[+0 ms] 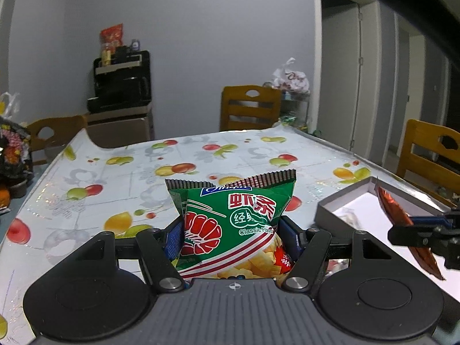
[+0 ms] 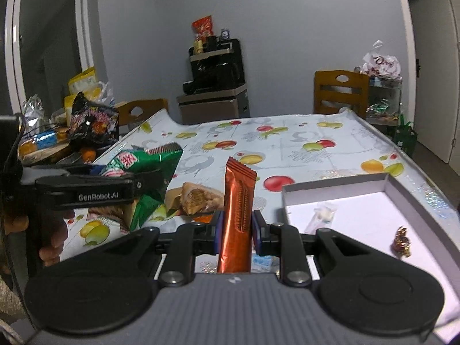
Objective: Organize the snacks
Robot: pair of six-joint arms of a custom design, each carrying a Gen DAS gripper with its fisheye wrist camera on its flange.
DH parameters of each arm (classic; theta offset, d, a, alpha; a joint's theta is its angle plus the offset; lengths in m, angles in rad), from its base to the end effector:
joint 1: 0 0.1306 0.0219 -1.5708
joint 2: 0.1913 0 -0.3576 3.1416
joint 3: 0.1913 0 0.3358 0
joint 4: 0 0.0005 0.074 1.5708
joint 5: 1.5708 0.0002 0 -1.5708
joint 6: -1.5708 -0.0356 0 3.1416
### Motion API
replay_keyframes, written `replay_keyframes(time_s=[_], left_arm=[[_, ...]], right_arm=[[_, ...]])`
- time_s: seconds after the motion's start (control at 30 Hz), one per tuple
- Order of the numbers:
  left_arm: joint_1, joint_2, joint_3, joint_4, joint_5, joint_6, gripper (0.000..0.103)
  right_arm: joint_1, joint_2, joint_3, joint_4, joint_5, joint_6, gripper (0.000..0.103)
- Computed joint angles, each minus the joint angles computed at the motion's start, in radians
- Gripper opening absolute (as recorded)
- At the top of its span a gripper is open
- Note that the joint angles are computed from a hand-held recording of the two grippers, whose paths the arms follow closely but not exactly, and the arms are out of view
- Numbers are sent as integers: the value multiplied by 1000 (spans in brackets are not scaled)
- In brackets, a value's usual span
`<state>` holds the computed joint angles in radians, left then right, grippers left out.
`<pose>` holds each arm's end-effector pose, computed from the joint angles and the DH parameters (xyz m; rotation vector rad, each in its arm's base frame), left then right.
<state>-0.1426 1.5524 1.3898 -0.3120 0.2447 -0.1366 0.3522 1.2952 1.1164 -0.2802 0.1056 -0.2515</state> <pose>0.5048 -0.0817 0.3787 0.4342 1.9928 -0.2538 0.3959 0.1410 0.3786 -0.0357 2.0376 0.2734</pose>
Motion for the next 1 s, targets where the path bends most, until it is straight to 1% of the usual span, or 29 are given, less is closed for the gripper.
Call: replay_keyframes(time_s=[0.4,0.47,0.77,1.0], left_arm=[[-55,0,-9,9,38,-25,67],[-64,5,-3,5,39,-33,67],[-108,46,66,-19,69,-37,67],[-157,96,151,-25,78,-56,67]], right_arm=[[-75,-67,-62,23,2,-18,21],[-86,-74,-74,30,14,-20,21],[-153,-101,-114,34,24,-33,21],[-191,-114,-136,13,35,-48,21]])
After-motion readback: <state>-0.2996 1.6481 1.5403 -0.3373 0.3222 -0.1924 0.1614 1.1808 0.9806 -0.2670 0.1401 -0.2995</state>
